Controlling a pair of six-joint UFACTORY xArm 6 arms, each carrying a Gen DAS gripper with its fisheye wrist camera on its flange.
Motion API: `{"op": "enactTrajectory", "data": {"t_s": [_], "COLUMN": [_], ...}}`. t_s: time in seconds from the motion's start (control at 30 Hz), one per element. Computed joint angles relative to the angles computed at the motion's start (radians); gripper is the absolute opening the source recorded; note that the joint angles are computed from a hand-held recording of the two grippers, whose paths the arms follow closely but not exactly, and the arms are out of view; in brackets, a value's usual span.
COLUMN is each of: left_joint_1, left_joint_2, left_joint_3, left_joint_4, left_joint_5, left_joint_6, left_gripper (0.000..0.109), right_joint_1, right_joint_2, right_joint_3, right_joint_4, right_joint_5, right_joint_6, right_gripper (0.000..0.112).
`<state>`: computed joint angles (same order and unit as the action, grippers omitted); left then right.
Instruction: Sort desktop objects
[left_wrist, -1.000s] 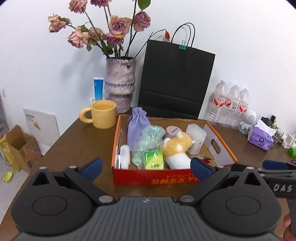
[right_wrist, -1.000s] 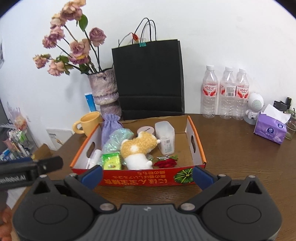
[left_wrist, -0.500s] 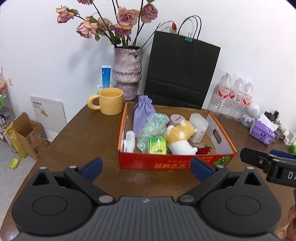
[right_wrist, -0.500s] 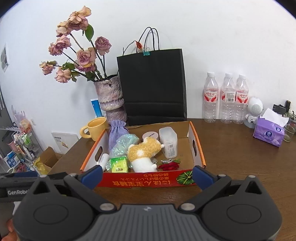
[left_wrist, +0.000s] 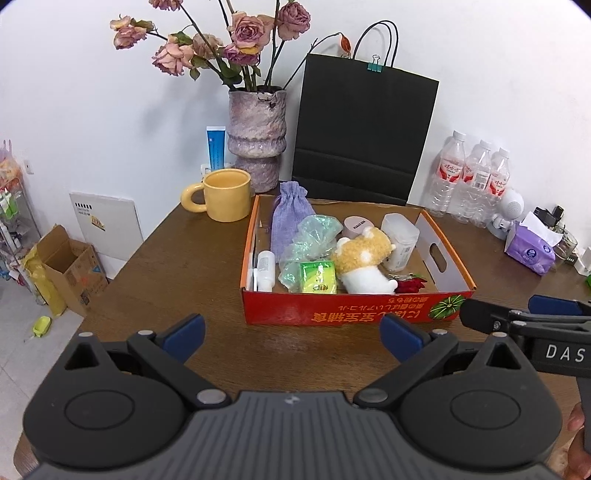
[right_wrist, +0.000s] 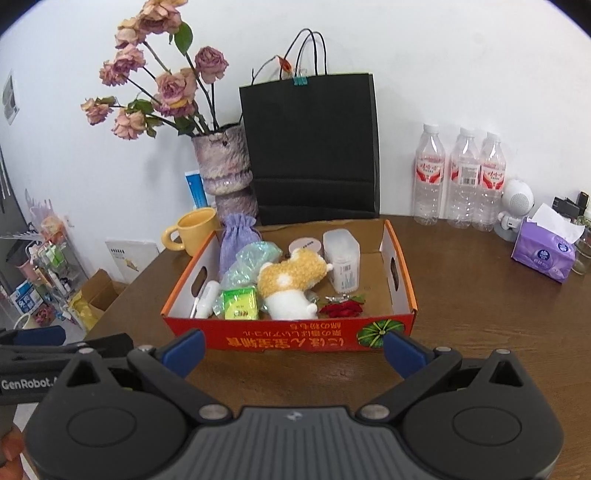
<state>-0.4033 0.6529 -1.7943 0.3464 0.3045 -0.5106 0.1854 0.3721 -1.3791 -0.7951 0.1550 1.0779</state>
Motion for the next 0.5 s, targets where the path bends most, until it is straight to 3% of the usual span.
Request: {"op": "enactTrajectory", "data": {"t_s": [0.5], "left_joint_1": [-0.006], "left_joint_2": [0.004], "left_joint_3": [-0.005], "left_joint_4": [0.033], "left_joint_5": [0.024], "left_joint_6": [-0.022], "left_gripper": [0.103], "right_joint_1": [0.004], "right_joint_2": [-0.010], "right_joint_3": [0.006], "right_joint_4": [0.002], "right_joint_5": [0.011], "right_joint_6": [-0.026], "right_gripper": [0.103]}}
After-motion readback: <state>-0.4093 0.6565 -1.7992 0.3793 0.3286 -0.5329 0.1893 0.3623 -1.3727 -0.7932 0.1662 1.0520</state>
